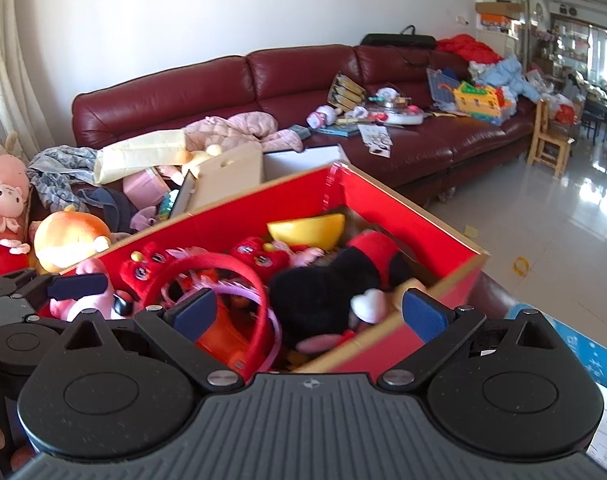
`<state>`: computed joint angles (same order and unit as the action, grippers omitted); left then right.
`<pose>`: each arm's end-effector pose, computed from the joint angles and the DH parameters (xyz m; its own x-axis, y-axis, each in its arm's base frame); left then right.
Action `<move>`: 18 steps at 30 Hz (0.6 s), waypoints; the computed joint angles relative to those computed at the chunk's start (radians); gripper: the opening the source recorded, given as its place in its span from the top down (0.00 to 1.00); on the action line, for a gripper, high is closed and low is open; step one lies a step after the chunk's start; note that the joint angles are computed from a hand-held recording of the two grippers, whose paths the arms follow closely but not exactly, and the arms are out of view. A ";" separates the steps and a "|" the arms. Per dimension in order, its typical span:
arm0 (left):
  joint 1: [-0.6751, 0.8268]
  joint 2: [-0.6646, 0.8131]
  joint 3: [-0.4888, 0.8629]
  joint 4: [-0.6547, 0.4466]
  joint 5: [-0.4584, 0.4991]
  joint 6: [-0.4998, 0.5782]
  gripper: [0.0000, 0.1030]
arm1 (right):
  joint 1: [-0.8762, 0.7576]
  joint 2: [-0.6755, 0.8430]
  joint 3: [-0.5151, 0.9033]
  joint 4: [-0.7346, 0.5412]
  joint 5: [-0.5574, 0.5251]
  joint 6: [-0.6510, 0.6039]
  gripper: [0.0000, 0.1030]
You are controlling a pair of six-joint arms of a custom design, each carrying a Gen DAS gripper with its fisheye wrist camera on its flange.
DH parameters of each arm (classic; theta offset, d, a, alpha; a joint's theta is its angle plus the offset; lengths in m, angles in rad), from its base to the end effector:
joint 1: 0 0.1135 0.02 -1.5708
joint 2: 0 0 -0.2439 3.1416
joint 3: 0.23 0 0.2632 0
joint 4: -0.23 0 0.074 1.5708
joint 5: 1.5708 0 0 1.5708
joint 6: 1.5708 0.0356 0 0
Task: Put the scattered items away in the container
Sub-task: 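Open both tools to drop the headband into the box, then move both tools back over the red folding card on the table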
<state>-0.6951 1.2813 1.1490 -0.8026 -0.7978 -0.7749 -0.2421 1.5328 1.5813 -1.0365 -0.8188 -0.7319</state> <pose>0.2245 -0.1540 0.2934 -0.5259 -0.1975 -0.8273 -0.3460 0.9382 -0.0040 0.3149 -0.0510 0.3475 -0.4517 -0.3587 -0.8169 -0.7101 0.6988 0.0858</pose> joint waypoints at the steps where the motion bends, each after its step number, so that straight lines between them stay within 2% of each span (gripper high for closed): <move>1: -0.009 0.016 0.012 0.003 -0.004 0.006 0.02 | -0.016 0.010 0.008 -0.005 -0.001 -0.008 0.03; 8: -0.084 0.110 0.093 0.005 -0.047 0.023 0.02 | -0.133 0.099 0.110 -0.103 -0.034 -0.069 0.03; 13: -0.153 0.171 0.143 0.015 -0.068 0.055 0.00 | -0.235 0.161 0.183 -0.197 -0.066 -0.164 0.03; 18: -0.218 0.268 0.173 0.064 -0.035 0.107 0.00 | -0.351 0.229 0.207 -0.226 -0.036 -0.249 0.03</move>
